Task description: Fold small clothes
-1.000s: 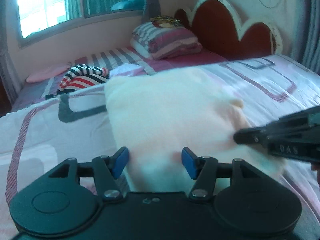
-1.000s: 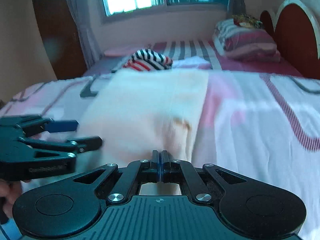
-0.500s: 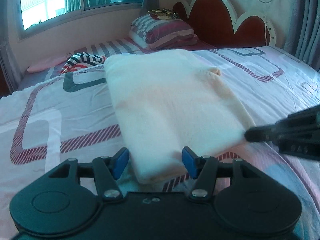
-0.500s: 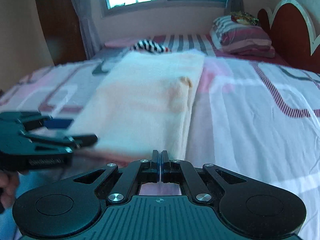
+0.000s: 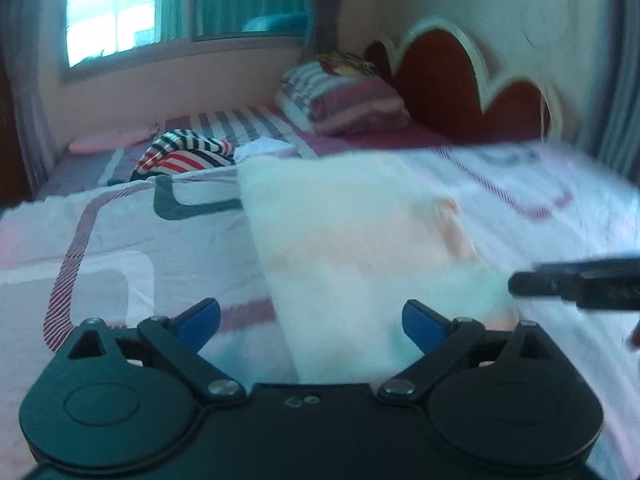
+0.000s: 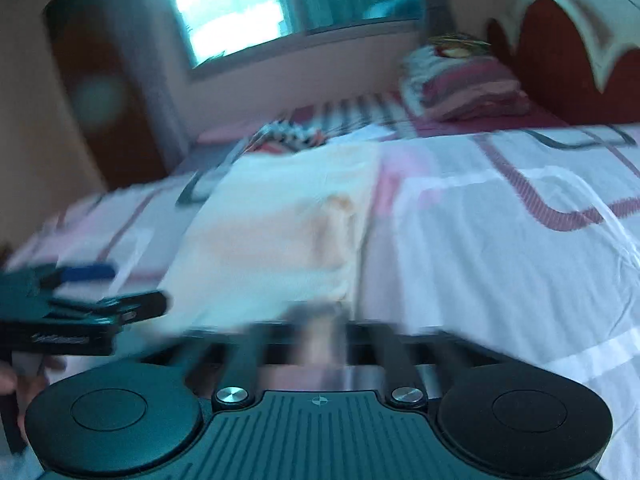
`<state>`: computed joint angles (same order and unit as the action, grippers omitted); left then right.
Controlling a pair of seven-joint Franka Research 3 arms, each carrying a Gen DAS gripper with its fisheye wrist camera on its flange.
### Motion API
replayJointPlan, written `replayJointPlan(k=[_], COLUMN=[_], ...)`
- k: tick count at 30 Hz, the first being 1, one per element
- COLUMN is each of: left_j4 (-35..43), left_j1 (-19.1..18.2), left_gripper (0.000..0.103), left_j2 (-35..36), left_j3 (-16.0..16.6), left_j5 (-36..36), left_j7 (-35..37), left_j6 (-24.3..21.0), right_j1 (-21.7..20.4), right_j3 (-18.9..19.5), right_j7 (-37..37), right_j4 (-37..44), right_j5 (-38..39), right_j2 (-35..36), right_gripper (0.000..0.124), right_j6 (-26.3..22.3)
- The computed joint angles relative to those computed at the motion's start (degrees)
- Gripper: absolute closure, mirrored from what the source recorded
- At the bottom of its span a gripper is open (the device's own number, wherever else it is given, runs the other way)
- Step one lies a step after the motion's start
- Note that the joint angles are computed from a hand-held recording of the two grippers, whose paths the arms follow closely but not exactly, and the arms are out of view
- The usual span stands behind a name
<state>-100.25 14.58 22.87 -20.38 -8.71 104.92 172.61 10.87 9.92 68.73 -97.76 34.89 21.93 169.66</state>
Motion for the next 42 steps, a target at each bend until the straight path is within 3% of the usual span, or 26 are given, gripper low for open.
replayJointPlan(k=[2,3,6,10,14,16,21,24,28,29,30,32,34,38,42], left_j4=[3.7,6.0,12.7,20.0,23.9,25.9,32.0,37.3,44.4,46.0,47.0,49.1,48.6,44.0,37.1], left_j1=[1.5,2.3,2.3,1.3,2.0,1.9,0.8,0.1,-2.4,-3.1,-3.8,-5.9,-7.2,-10.5,-8.6], left_gripper=[0.009,0.012,0.020,0.025,0.029,0.029,0.033,0.039,0.039,0.039,0.040,0.050,0.068,0.072,0.072], left_j2=[2.3,3.8,8.1,12.9,16.0,17.5,21.3,24.2,27.8,28.5,28.9,29.4,28.7,24.7,20.1], left_j3=[-1.6,-2.4,-2.5,-1.0,-2.2,-2.3,-2.0,-1.6,0.5,1.1,1.9,3.9,4.7,8.0,6.1], left_j5=[-2.4,-3.8,-6.6,-9.3,-13.1,-14.4,-16.3,-16.9,-15.0,-14.1,-12.9,-9.4,-6.4,1.1,1.0], left_j7=[-0.3,-0.4,-1.6,-4.0,-2.8,-2.4,-2.8,-4.3,-7.2,-7.8,-8.3,-8.9,-7.2,-6.3,-5.0], left_j6=[-1.9,-3.4,-8.9,-14.6,-18.1,-19.5,-22.5,-26.1,-30.6,-31.5,-32.0,-33.1,-32.4,-28.6,-25.1], right_j1=[-2.4,-2.5,-3.1,-4.8,-6.6,-6.0,-5.0,-5.6,-4.8,-3.9,-3.1,-1.9,-1.2,1.7,1.9], right_j3=[2.7,2.5,2.3,3.3,4.9,3.6,2.6,3.6,3.1,2.5,1.4,0.6,0.4,-2.0,-1.0], right_j7=[-3.0,-2.3,-0.7,1.2,2.6,5.3,6.7,7.4,8.2,9.5,10.1,10.9,10.6,9.3,7.8], right_j4=[2.2,3.9,9.7,19.1,28.2,33.4,39.3,43.5,49.4,52.6,53.7,55.6,54.5,46.2,39.2], right_j5=[4.1,3.5,3.9,6.6,9.3,8.1,5.4,6.0,4.3,2.8,1.1,-1.5,-2.9,-7.6,-7.9], right_j2=[1.9,3.0,6.7,12.7,18.8,22.0,25.2,27.8,31.3,33.1,33.5,34.3,33.7,28.4,23.7], right_gripper=[0.037,0.041,0.051,0.052,0.052,0.052,0.052,0.052,0.053,0.058,0.072,0.085,0.087,0.091,0.091], right_j6=[2.7,1.8,-1.9,-8.3,-14.6,-19.1,-23.2,-25.9,-28.7,-29.7,-30.3,-31.1,-29.7,-23.3,-19.0])
